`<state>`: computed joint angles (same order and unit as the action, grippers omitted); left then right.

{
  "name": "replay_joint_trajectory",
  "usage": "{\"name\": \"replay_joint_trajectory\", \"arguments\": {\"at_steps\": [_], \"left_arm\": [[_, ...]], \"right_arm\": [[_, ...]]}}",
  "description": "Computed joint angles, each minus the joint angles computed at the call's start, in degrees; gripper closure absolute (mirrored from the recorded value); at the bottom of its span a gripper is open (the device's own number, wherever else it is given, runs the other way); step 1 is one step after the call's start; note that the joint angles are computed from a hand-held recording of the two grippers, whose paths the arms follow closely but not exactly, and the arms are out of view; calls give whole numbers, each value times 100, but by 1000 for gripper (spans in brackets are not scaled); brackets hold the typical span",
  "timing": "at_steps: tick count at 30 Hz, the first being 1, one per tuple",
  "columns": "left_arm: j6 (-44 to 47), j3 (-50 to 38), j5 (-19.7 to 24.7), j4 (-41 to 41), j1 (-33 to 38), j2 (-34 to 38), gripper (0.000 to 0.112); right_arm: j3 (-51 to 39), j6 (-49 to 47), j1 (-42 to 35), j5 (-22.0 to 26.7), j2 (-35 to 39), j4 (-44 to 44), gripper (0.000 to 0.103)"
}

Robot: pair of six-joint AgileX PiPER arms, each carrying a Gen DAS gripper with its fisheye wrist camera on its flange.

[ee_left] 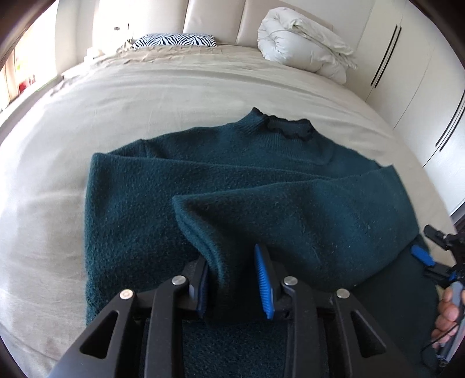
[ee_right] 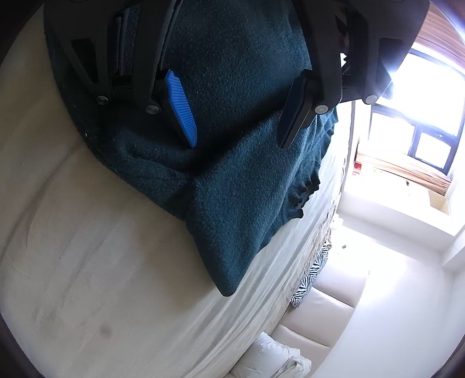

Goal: Fold small clothes

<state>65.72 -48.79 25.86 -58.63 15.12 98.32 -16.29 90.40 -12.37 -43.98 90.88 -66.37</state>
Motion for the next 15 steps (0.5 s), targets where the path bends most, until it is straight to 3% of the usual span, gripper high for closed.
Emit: {"name": "replay_joint_trajectory", "arguments": {"at_steps": [10,15], "left_arm": [[103,-336,776,-146,424,315,80],[327,-288,842,-262,446,303,73]], "right_arm": [[49,178,-1509,-1045,394,-1021,47],[-247,736,-2094,-1580,197,-1850,45]]}}
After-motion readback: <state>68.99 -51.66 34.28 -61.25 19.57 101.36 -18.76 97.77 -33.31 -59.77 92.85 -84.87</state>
